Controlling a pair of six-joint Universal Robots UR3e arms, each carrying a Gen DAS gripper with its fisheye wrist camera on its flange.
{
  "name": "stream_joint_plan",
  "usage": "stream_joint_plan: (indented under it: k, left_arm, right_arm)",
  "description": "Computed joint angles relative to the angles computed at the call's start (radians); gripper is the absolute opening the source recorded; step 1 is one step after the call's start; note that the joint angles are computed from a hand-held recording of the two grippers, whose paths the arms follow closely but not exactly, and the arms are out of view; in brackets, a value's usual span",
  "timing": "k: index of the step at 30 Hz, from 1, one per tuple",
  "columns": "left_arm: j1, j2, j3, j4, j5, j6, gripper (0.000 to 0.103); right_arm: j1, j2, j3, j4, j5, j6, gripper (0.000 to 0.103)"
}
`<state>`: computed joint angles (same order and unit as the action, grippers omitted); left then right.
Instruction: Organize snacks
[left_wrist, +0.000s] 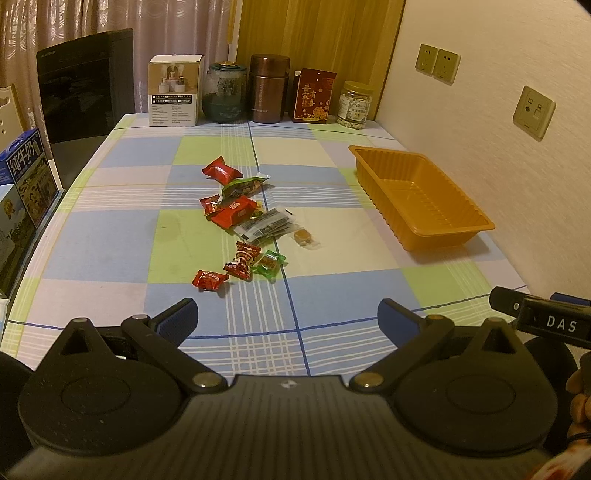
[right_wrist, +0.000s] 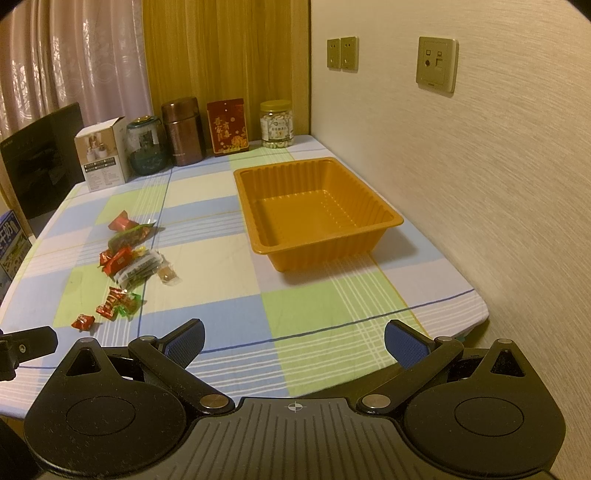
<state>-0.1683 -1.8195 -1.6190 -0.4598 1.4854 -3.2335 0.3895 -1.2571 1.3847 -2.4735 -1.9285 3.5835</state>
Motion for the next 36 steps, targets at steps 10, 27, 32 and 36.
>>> stream_joint_plan:
  k: [10, 27, 32, 36]
  left_arm:
    - [-0.001, -0.003, 0.004, -0.001, 0.000, -0.003, 0.103]
    - [0.015, -0.001, -0.004, 0.012, -0.011, -0.012, 0.103]
    - [0.041, -0.013, -0.004, 0.021, -0.009, 0.009, 0.103]
    - [0.074, -0.039, 0.001, 0.031, -0.005, 0.036, 0.103]
  right_arm:
    - [0.002, 0.001, -0.001, 0.001, -0.003, 0.001, 0.103]
    - [-0.008, 0.005, 0.016, -0.059, 0.026, -0.002, 0.103]
    - [-0.001, 0.033, 0.005, -0.103, 0.040, -0.023, 0.103]
    - [0.000, 0.078, -0.020, -0.141, 0.070, -0.050, 0.103]
